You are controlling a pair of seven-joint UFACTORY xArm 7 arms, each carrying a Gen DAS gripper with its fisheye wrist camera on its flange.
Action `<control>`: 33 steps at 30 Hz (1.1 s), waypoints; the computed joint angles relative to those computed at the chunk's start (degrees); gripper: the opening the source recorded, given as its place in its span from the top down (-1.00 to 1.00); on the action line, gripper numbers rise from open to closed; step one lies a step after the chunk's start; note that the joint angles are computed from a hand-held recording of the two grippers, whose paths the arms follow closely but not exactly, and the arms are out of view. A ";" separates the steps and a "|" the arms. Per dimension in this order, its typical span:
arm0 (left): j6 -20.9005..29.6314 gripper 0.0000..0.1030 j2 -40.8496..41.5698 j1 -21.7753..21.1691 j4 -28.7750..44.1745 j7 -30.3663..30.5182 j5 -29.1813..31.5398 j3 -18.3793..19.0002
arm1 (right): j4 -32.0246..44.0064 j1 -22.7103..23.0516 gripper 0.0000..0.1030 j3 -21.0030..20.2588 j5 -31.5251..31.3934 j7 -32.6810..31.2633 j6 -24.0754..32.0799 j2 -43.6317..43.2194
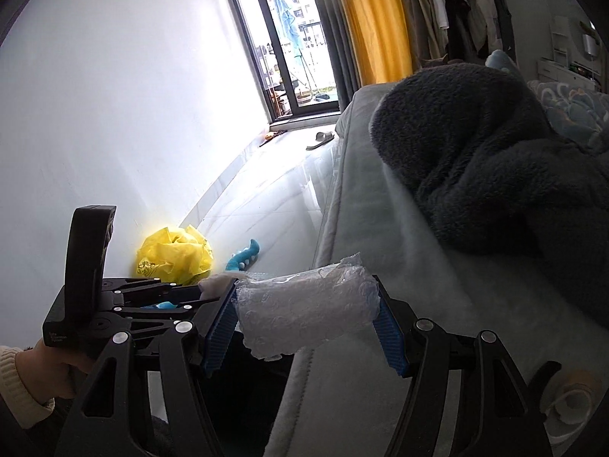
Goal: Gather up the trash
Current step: 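Carry both items over the bin and open both tools to drop them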
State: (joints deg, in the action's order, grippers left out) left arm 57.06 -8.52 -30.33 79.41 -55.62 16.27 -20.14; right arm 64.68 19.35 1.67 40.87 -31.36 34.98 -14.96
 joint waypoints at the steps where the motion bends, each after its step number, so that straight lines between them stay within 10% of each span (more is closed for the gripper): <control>1: 0.26 0.36 -0.68 0.00 -0.99 0.47 -1.42 0.47 | 0.92 0.16 -0.29 0.47 -0.39 0.58 0.13 1.00; 17: 4.30 0.33 -10.31 1.72 -18.18 8.31 -23.69 4.67 | 6.50 2.28 -0.29 7.13 -9.90 12.60 1.45 10.12; 23: 7.07 -0.26 -12.39 2.50 -20.37 10.25 -26.37 4.94 | 7.82 2.74 -0.29 8.44 -12.43 14.93 1.70 13.43; 33: 6.63 -0.50 -18.43 5.83 -22.01 9.37 -23.87 4.64 | 8.91 3.33 -0.29 10.07 -17.37 19.79 3.54 17.28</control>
State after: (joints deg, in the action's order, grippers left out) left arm 63.69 -26.95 -24.51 57.40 -46.25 -7.60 -15.50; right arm 73.59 22.69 11.73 23.49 -11.56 38.52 2.32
